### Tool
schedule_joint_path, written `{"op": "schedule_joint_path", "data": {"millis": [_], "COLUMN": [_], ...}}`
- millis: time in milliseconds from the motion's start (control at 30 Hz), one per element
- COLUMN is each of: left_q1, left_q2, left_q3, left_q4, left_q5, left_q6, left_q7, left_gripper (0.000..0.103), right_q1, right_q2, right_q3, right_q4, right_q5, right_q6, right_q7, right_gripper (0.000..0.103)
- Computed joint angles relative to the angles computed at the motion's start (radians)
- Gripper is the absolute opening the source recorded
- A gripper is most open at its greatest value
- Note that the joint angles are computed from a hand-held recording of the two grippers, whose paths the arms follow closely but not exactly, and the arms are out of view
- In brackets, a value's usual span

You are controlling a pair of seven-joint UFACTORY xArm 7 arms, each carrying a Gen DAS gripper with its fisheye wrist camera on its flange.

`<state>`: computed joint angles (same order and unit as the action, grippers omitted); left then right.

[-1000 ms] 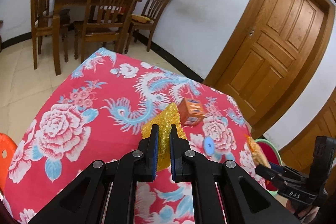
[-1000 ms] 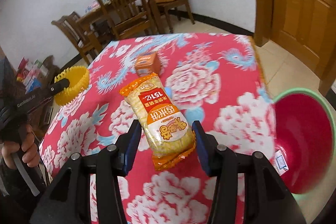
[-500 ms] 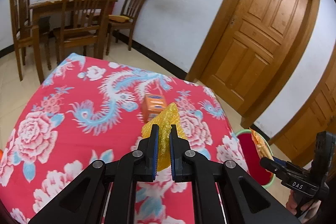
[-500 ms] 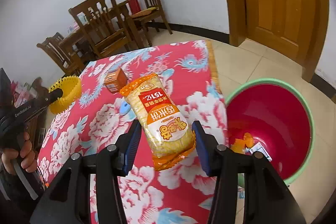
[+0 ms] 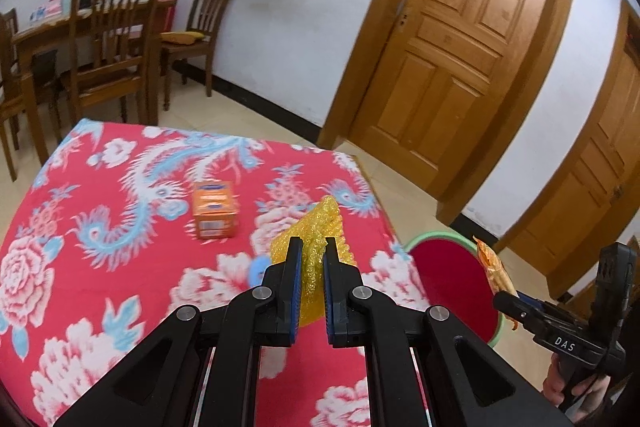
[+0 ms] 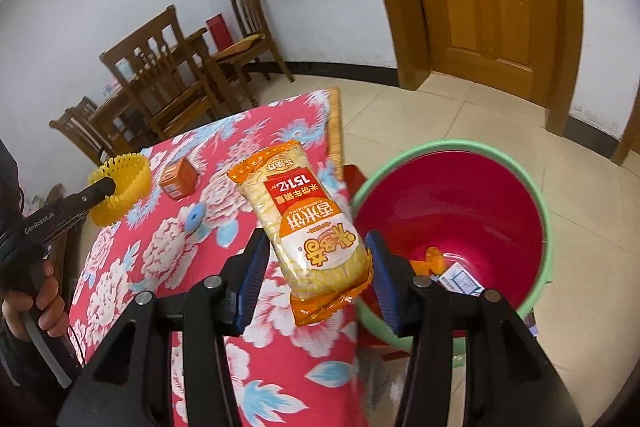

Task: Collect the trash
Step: 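Carry the foam net and snack bag over the red bucket with both tools, then open both tools to drop the foam net and snack bag into the bucket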

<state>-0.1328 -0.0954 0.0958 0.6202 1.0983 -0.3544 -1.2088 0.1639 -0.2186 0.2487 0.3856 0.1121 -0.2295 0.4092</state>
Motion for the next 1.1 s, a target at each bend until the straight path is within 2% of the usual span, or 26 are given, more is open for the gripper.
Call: {"op": "schedule_joint_path", "data": {"millis": [67,233,467,833,1000,1067,1100], "left_q1": [-0.013,-0.029,-0.012,0.064,0.074,0.119,0.116], "left_q2": [0.014,0.049,0.1,0.191,0.237,0.27,0.287], "left_q3": [-0.016,-0.053,-0.12,-0.264,-0.327,-0.393,-0.399], "left_q4": [0.017,0.056,0.114,0.253,0.3,0.35,0.379], "left_q5": [-0.005,0.004,0.041,0.215,0.25,0.37,0.447], "left_q6": [0.009,0.025,0.049,0.062,0.078,0.097,0.102], "left_q7": [0.001,-0.019,-0.069,-0.215,-0.235,-0.346,-0.421], "left_gripper": [0.009,0.009,0.009,0.009,0.009,0.009,0.009], "right_q1": [0.002,0.063,0.104,-0.059,-0.037,-0.03,-0.039], "right_q2": [-0.01,-0.015,-0.008,-0.025,0.027,0.044,0.052], "right_q3": [-0.02,-0.138,-0.241,-0.099,-0.153,-0.176,-0.17], "right_q4": [-0.017,-0.053,-0.074,-0.103,-0.103,-0.105,-0.105], "right_q5": [-0.002,-0.048,-0.118,-0.018,-0.028,-0.041,-0.032], "right_q6": [-0.006,-0.021,-0.037,-0.05,-0.064,-0.074,-0.077], "right_q7": [0.004,0.033,0.074,0.03,0.042,0.051,0.045], "right_gripper": [0.052,0.052,0.052,0.052,0.052,0.052,0.052]}}
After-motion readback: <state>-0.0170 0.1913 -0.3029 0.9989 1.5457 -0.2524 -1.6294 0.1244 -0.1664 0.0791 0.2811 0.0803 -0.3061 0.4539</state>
